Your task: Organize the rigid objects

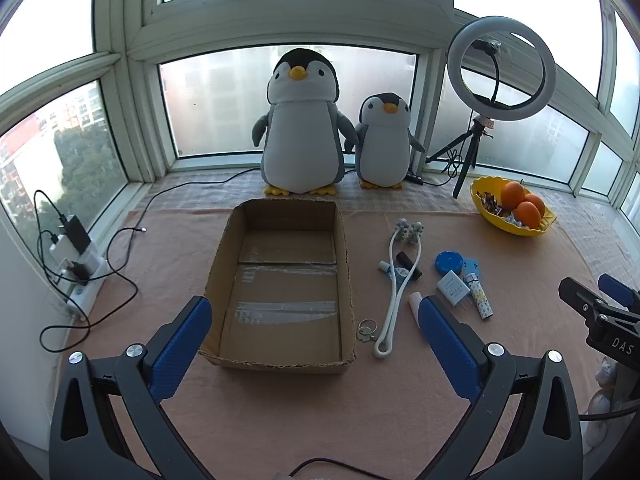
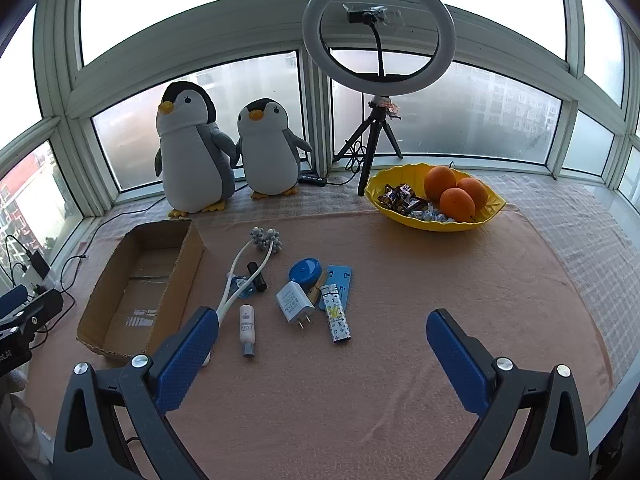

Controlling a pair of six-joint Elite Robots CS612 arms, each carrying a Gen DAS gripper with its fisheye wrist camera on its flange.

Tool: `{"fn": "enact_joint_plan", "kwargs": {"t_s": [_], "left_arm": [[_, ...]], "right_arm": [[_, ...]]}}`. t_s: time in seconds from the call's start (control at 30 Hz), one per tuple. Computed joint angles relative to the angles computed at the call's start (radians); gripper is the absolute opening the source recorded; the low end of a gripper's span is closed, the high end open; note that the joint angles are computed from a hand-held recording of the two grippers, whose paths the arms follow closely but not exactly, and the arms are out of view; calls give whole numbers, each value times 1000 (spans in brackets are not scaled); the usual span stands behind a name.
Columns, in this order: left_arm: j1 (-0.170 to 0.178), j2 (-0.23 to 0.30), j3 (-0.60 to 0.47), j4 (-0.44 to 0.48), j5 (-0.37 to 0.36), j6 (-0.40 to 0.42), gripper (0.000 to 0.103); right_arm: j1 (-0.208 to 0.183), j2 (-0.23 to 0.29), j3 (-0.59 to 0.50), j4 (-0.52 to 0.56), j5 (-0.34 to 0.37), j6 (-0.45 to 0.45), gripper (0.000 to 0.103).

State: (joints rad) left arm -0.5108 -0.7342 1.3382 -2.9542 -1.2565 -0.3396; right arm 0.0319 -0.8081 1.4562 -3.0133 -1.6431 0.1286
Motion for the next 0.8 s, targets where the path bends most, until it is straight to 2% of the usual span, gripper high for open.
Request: {"fn": "enact_joint_plan", "kwargs": {"t_s": [0.8], "left_arm": [[0,1,-7,11,-2,-7,103]], "right_arm": [[7,3,-4,5,12,-16,103]]}}
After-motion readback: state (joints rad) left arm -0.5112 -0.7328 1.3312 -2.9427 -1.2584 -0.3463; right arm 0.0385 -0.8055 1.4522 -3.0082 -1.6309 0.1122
